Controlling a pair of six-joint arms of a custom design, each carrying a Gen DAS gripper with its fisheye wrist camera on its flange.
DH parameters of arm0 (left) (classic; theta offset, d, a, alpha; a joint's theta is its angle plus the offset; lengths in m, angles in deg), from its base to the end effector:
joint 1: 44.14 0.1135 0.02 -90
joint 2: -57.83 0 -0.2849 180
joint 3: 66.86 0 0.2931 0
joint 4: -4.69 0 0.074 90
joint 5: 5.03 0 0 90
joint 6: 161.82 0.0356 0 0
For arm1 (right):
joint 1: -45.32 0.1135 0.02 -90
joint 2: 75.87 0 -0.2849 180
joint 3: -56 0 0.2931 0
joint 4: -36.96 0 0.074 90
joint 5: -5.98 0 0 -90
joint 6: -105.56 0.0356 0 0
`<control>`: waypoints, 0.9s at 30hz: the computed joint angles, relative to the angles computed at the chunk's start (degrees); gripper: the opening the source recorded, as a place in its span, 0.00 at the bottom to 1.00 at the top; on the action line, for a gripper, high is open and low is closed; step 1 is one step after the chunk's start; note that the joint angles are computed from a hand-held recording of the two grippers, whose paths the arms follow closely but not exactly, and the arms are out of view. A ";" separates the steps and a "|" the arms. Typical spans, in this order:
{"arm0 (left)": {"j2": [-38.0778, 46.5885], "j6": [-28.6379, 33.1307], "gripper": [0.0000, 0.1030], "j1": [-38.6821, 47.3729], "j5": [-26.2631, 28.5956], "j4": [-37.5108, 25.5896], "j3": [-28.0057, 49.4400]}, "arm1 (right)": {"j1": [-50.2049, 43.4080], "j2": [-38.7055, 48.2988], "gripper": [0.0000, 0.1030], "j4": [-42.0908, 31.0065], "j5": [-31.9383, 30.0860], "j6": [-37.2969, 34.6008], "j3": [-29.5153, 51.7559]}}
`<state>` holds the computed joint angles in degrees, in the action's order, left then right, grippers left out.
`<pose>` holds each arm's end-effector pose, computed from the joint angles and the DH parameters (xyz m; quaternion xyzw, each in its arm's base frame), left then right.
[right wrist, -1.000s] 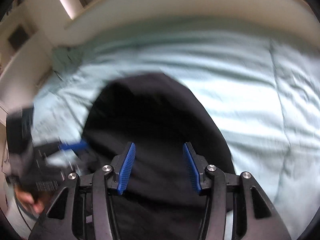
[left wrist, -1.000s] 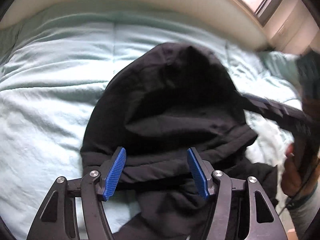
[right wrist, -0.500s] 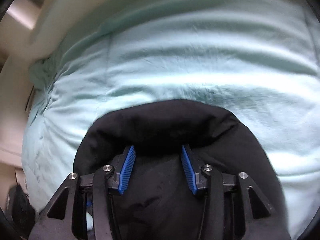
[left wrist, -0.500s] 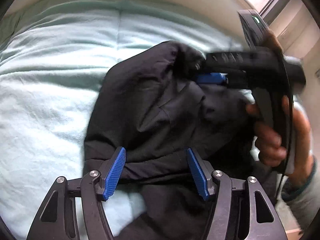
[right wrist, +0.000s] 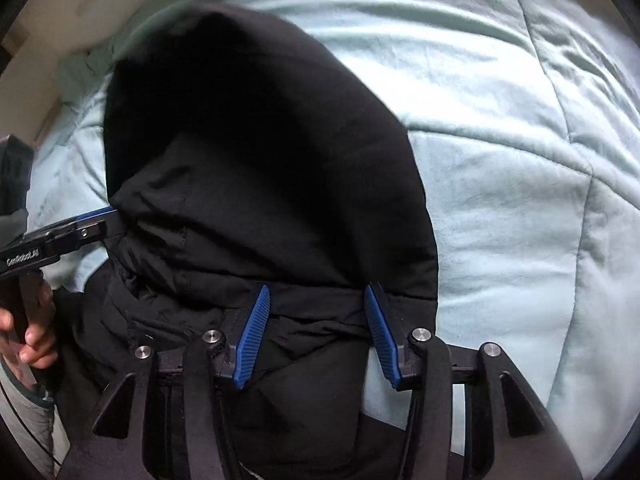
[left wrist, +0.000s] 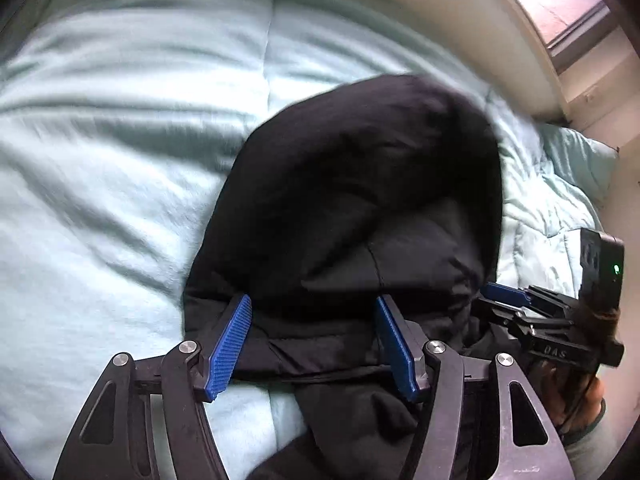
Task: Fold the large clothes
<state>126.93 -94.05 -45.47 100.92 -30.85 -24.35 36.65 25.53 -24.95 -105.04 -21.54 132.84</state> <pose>0.2308 -0.0151 0.1528 -0.1415 0.9513 -0.1805 0.2060 0.3474 -0.0401 0.1639 -0.2468 0.9513 0.1562 0.0988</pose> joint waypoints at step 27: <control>19.74 15.44 0.43 17.02 22.44 -3.32 14.24 | 2.17 21.89 0.59 -14.52 -8.15 -5.91 29.54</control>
